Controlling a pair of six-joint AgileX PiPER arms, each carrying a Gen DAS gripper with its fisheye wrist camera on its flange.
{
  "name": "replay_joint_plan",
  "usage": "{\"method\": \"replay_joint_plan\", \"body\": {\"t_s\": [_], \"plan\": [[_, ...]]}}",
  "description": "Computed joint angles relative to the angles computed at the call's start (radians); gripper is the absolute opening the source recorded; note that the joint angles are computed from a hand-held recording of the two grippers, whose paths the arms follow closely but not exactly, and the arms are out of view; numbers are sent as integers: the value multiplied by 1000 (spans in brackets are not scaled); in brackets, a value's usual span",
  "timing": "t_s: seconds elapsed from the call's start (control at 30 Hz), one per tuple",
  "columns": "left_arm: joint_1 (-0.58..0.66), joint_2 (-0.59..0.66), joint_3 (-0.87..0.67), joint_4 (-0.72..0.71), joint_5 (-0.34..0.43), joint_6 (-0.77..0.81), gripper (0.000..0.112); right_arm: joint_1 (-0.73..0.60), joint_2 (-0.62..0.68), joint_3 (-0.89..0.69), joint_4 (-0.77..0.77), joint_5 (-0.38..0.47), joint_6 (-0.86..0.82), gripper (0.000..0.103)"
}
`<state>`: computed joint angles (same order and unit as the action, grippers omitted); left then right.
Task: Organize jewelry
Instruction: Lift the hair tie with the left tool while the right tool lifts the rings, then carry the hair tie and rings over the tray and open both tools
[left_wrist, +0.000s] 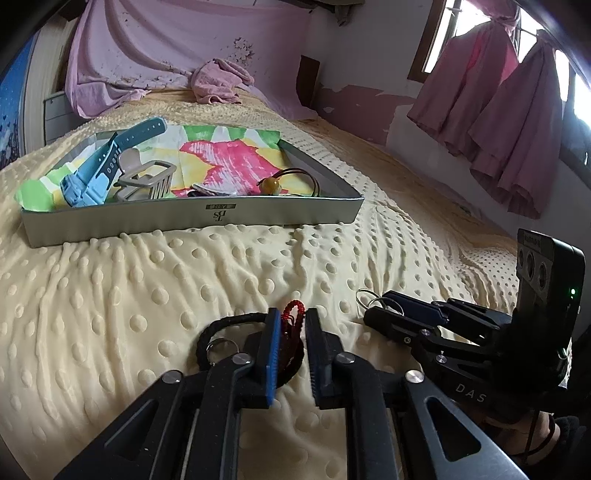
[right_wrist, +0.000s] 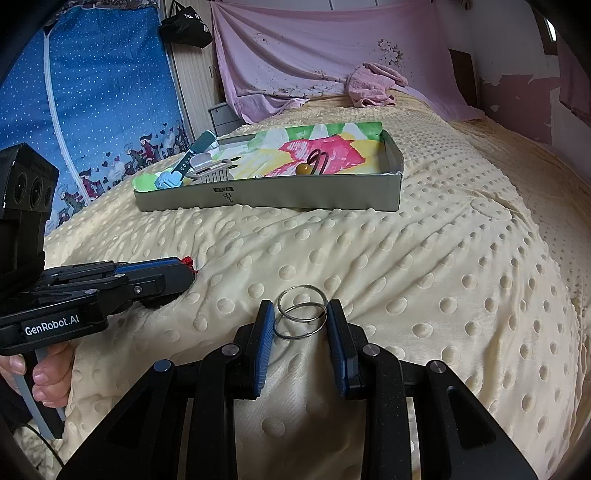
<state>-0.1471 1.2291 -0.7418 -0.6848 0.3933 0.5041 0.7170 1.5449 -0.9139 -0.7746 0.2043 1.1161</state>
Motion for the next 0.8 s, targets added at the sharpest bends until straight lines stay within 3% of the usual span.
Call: {"method": "replay_joint_plan", "body": {"t_s": [0.13,0.3,0.43,0.63,0.8], "plan": [[0,-23,13,-27,-8,34,6,2,-8,10,-51,-8,49,26],[75,-71,40,-239,46,259,5,18,-32,30,-229,-19,214,26],[224,-97,45,-423,196,443,5,36,-59,50,-437,-16,407,26],[333,-82,12,-474,281,475,5,44,-82,62,-576,-13,539,26],[352,-36,-63,-466,285,471,5,21,-94,44,-593,-42,550,26]]}}
